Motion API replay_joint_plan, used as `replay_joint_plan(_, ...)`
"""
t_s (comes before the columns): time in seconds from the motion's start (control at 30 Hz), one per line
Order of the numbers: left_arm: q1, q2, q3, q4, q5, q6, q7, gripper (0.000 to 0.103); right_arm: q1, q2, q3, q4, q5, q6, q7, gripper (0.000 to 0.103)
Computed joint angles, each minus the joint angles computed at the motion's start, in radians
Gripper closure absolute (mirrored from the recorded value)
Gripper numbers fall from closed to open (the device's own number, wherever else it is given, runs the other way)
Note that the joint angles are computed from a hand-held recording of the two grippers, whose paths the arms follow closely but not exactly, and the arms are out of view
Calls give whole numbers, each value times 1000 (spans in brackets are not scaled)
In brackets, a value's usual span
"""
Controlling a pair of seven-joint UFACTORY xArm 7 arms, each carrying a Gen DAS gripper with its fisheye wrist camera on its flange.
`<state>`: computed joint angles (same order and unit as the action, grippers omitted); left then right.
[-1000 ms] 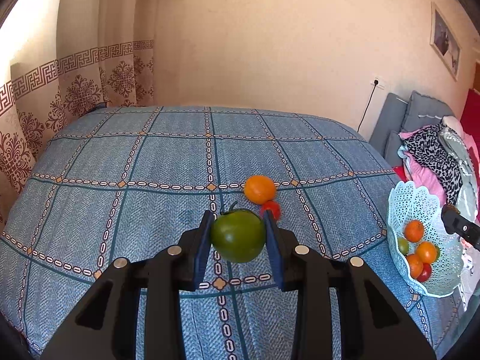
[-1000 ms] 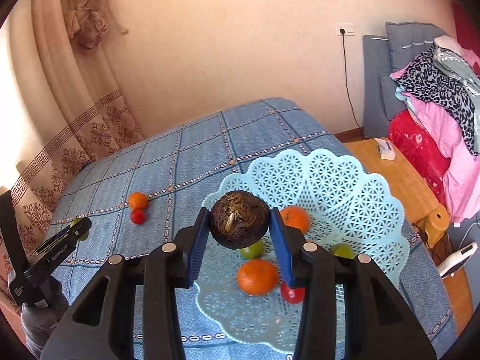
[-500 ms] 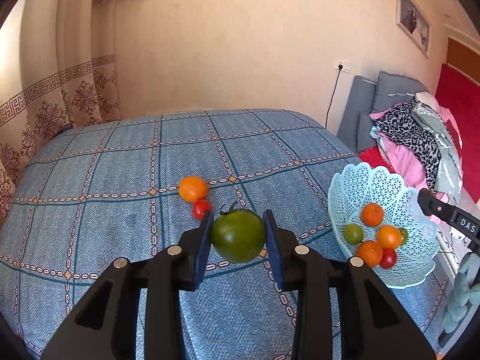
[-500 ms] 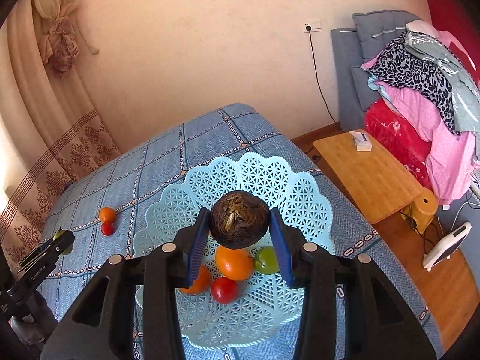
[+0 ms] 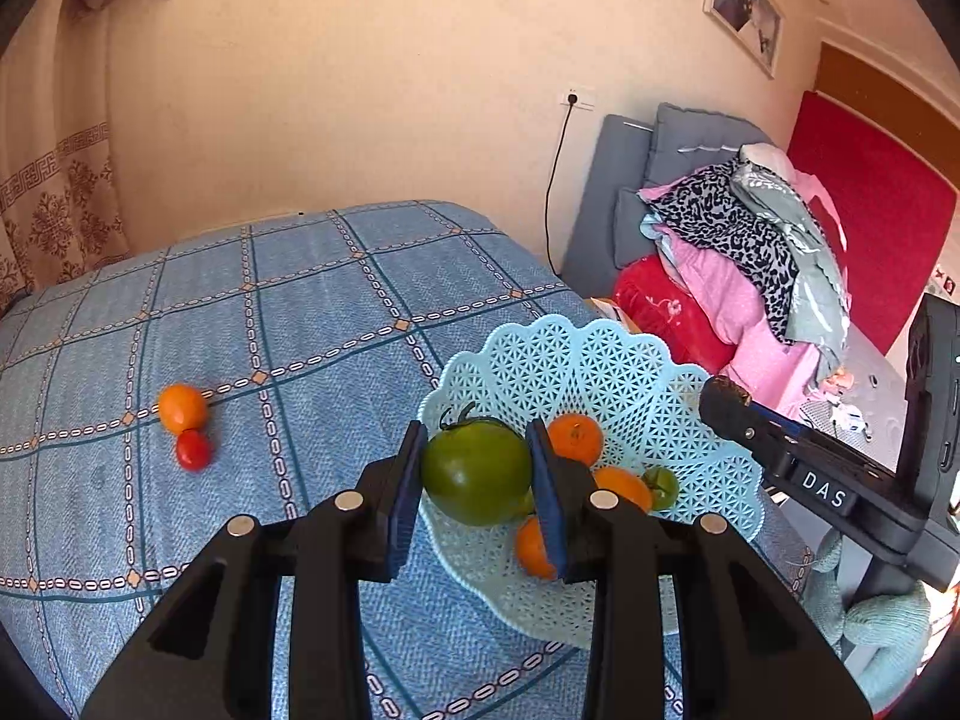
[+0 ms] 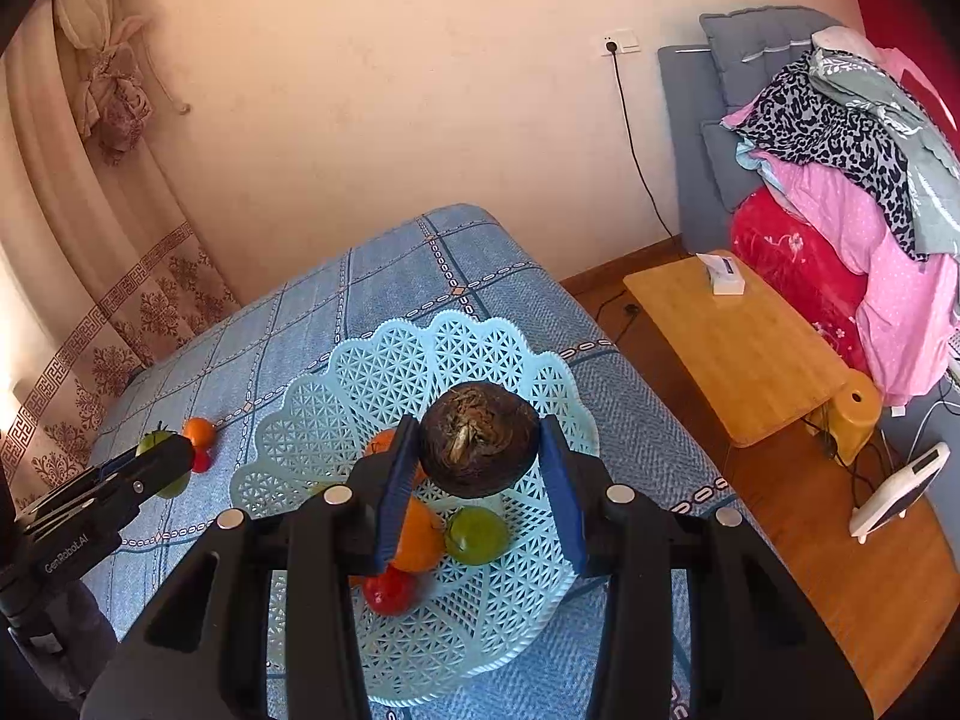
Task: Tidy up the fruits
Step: 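Carry the green tomato and brown fruit into the basket, opening both tools, then move both tools back toward the last orange and red tomato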
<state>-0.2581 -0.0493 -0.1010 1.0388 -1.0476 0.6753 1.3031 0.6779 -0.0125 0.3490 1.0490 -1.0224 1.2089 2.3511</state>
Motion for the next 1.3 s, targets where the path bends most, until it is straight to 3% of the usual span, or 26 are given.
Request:
replay_joint_plan(0.57, -38, 91, -58, 72, 150, -7, -152, 68, -45, -24, -11, -51, -4, -98, -20, 61)
replay_joint_plan(0.6, -35, 98, -58, 81, 155, 1, -162, 64, -46, -25, -11, -52, -5, -98, -18, 61)
replay_joint_plan(0.63, -31, 101, -59, 84, 151, 6, -165, 48, -47, -24, -10, -52, -6, -97, -15, 61)
replay_joint_plan(0.7, -24, 98, -61, 83, 122, -1, -150, 34, -47, -26, -8, -54, -7, -98, -7, 59)
replay_joint_plan(0.8, -17, 99, -59, 90, 111, -4, -152, 34, -43, -27, 0, -50, -18, -77, 7, 51)
replay_joint_plan(1.03, 18, 110, -43, 119, 98, 8, -171, 34, -28, -18, 7, -27, -26, -40, 18, 51)
replay_joint_plan(1.3, 59, 120, -27, 143, 72, -10, -162, 22, -2, 22, 5, 32, -53, -12, 8, 51)
